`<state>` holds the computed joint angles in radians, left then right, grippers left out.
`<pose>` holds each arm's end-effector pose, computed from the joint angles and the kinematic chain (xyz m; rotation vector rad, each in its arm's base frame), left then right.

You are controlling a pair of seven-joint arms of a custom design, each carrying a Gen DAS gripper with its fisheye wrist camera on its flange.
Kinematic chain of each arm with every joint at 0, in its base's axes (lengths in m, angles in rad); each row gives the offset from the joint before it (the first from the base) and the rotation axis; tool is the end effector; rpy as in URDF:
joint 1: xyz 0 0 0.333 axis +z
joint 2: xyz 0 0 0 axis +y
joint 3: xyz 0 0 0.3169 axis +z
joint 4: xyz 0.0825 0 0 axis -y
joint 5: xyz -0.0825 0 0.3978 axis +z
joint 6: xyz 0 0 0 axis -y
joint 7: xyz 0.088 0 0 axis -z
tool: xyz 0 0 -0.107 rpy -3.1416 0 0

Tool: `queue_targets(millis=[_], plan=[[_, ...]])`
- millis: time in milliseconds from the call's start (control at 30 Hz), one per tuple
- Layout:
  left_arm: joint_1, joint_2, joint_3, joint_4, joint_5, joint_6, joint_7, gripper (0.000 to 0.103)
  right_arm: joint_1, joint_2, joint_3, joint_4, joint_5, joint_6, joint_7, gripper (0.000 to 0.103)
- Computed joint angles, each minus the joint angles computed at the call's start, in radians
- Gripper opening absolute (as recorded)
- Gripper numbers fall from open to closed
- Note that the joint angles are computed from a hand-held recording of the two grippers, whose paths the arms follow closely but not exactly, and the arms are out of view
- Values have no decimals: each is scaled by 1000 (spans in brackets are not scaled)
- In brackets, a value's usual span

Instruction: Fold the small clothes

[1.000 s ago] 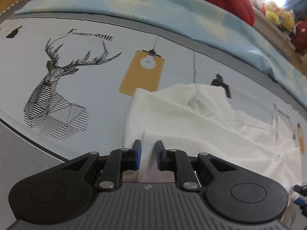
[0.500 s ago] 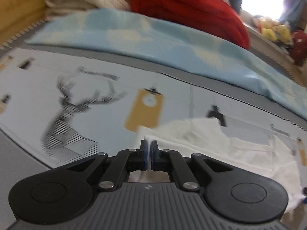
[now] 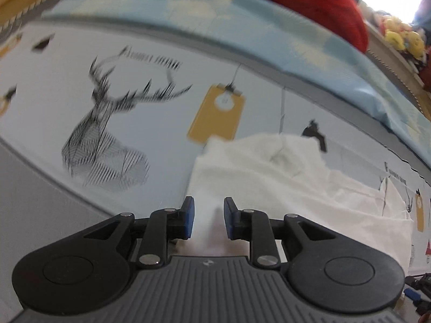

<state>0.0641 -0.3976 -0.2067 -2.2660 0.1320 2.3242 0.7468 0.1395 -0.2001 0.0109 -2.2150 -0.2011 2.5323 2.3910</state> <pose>0.4799 -0.0769 0.5579 -2.4622 1.2825 -0.5165 0.5354 0.0836 0.5139 -1.3201 2.3161 -0.4132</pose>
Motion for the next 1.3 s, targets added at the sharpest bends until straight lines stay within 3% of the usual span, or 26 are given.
queue_targets(millis=[167, 300, 400, 467, 500, 567, 600, 633, 667, 700, 867, 1000, 1100, 1167, 1267, 1300], plan=[[-17, -8, 29, -18, -70, -18, 55, 26, -13, -67, 3, -50, -5, 27, 85, 35], [-7, -4, 12, -7, -49, -65, 51, 26, 56, -113, -45, -99, 200, 45, 20, 37], [-11, -9, 13, -8, -50, -65, 52, 26, 73, -93, -60, -92, 303, -16, 3, 37], [-16, -8, 13, -5, -48, -69, 71, 25, 65, -86, -57, -100, 339, -7, 18, 37], [-18, -8, 13, -2, -47, -73, 79, 23, 57, -83, -53, -102, 337, 12, 23, 37], [-14, -10, 9, -1, -35, -64, 79, 0, 41, -74, -47, -98, 317, 42, 30, 37], [-9, -20, 6, -5, -22, -53, 72, 1, 40, -71, -50, -98, 322, 58, 21, 34], [-7, -27, 5, -4, -15, -43, 75, 1, 47, -66, -63, -95, 350, 67, -5, 11], [-9, -34, 6, -1, -13, -34, 84, 0, 52, -62, -74, -95, 380, 71, -29, 0], [-17, -43, 11, -1, -23, -21, 104, 1, 47, -65, -75, -97, 392, 73, -25, 0], [-42, -26, 25, 14, -88, -68, 181, 0, -7, -86, -42, -115, 324, 115, 80, 0], [-26, -31, 21, 11, -78, -103, 180, 1, -86, -96, 24, -107, 99, 61, 292, 0], [-7, -65, 12, -14, -59, -66, 139, 5, -40, -111, -18, -116, 139, 68, 236, 3], [-4, -83, 12, -30, -64, -22, 127, 6, -24, -125, -14, -131, 105, 136, 191, 9], [-22, -75, 22, -34, -93, 13, 172, 9, 123, -95, -124, -127, 312, 251, -94, 29], [-31, -66, 30, -38, -112, 16, 193, 10, 150, -83, -142, -117, 366, 246, -157, 31]])
